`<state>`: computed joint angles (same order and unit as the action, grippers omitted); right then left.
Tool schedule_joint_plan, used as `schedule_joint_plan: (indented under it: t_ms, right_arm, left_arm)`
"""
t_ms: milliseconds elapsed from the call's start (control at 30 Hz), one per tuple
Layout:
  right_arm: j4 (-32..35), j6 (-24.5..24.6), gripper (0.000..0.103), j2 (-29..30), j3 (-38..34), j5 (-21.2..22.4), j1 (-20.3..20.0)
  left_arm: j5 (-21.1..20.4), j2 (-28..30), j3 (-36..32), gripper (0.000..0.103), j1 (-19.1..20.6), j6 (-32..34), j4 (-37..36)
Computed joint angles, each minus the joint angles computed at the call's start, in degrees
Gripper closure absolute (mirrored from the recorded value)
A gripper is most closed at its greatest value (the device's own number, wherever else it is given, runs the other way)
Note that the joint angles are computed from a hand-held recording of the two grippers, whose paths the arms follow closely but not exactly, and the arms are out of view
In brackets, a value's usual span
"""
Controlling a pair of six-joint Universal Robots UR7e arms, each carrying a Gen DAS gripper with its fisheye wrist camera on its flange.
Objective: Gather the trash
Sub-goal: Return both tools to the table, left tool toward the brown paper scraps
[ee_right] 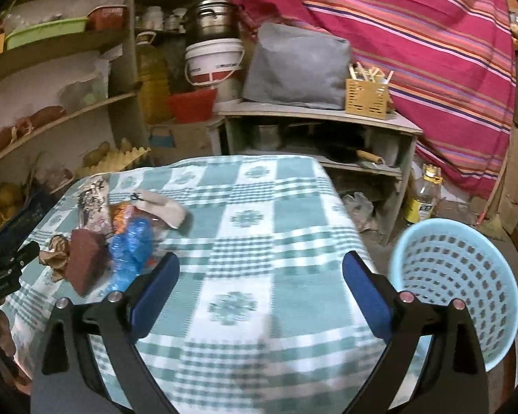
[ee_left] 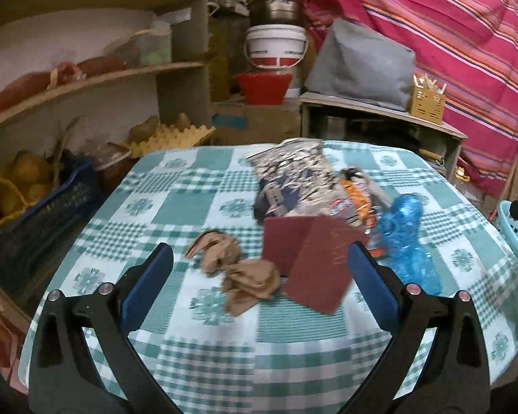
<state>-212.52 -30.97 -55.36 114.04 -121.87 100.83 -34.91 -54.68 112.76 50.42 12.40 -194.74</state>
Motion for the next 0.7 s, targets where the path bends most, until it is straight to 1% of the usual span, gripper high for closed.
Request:
schedule_joint_plan:
  t_ms: [100, 200, 300, 367, 467, 567, 633, 700]
  right_arm:
    - [-0.9, -1.19, 0.008, 2.55, -1.38, -1.49, 0.89]
    - [-2.03, -2.9, 0.008, 5.39, -3.27, -3.83, 1.78]
    - [-0.41, -1.57, 0.008, 6.63, -4.44, -4.46, 2.2]
    - [-0.24, -0.98, 0.008, 7.38, -5.19, -5.0, 2.43]
    - [0.08, -1.01, 0.008, 8.66, -6.49, -5.46, 2.71]
    - [0.66, -0.95, 0.008, 9.75, -7.52, -5.78, 3.02]
    - [2.73, 0.19, 0.008, 10.18, -8.03, -5.54, 3.23]
    - [3.88, 0.88, 0.008, 10.66, -8.41, -5.39, 3.41]
  left_arm:
    - [-0.19, -0.38, -0.31, 0.006, 1.24, -0.67, 0.21]
    - [-2.17, -2.03, -0.66, 0.006, 2.69, -4.12, 4.45]
    - [-2.32, -2.25, -0.86, 0.006, 3.64, -4.64, 5.74]
    - [-3.66, -2.7, -1.1, 0.007, 4.6, -5.5, 8.77]
    - [-4.59, -2.84, -1.68, 0.012, 5.62, -6.93, 12.44]
    - [-5.61, -2.88, -2.46, 0.021, 6.34, -8.0, 15.33]
    - [-6.82, -2.67, -2.88, 0.027, 6.61, -7.57, 15.23]
    - [-7.46, -2.29, -3.2, 0.029, 6.56, -6.7, 14.92]
